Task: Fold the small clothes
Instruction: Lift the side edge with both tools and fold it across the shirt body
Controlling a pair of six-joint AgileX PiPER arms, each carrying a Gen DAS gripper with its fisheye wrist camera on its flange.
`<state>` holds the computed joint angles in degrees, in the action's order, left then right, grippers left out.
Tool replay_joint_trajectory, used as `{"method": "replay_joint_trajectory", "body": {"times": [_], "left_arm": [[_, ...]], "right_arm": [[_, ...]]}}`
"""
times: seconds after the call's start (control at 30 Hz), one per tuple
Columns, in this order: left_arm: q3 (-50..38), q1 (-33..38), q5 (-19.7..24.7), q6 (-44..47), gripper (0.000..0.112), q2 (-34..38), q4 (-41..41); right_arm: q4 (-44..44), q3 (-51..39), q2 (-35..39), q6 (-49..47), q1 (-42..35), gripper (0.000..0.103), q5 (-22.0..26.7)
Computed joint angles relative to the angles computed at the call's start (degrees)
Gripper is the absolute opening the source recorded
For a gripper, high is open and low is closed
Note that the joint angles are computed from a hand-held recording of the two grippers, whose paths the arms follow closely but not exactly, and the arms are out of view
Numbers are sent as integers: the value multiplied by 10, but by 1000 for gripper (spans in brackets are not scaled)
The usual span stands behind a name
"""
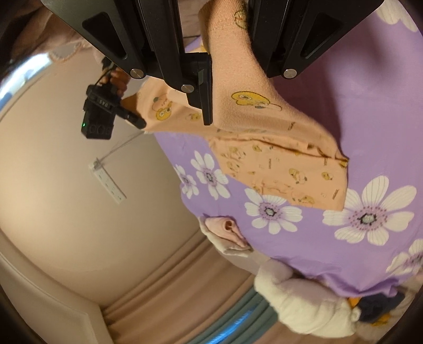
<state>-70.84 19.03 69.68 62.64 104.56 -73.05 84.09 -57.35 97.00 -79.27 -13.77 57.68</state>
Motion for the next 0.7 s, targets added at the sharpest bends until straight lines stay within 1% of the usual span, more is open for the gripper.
{"method": "replay_joint_trajectory", "body": {"times": [0.07,0.17,0.27,0.4,0.53,0.6,0.7], "left_arm": [[-22,-7,-11,-15,0,21,-2],[-66,-14,-15,-42,0,58,-6],[-131,-23,-25,-91,0,105,-2],[-223,-34,-36,-154,0,165,18],[-321,-45,-43,-222,0,225,48],[-380,-51,-43,-263,0,260,69],[-482,-60,-30,-333,0,318,103]], "right_arm": [[-1,-16,14,16,4,4,-10],[0,-51,45,47,11,4,-23],[-1,-103,85,86,17,4,-35],[-15,-199,154,159,26,4,-50],[-53,-300,219,239,35,4,-65],[-77,-352,252,285,39,4,-71],[-120,-431,303,356,43,4,-74]]}}
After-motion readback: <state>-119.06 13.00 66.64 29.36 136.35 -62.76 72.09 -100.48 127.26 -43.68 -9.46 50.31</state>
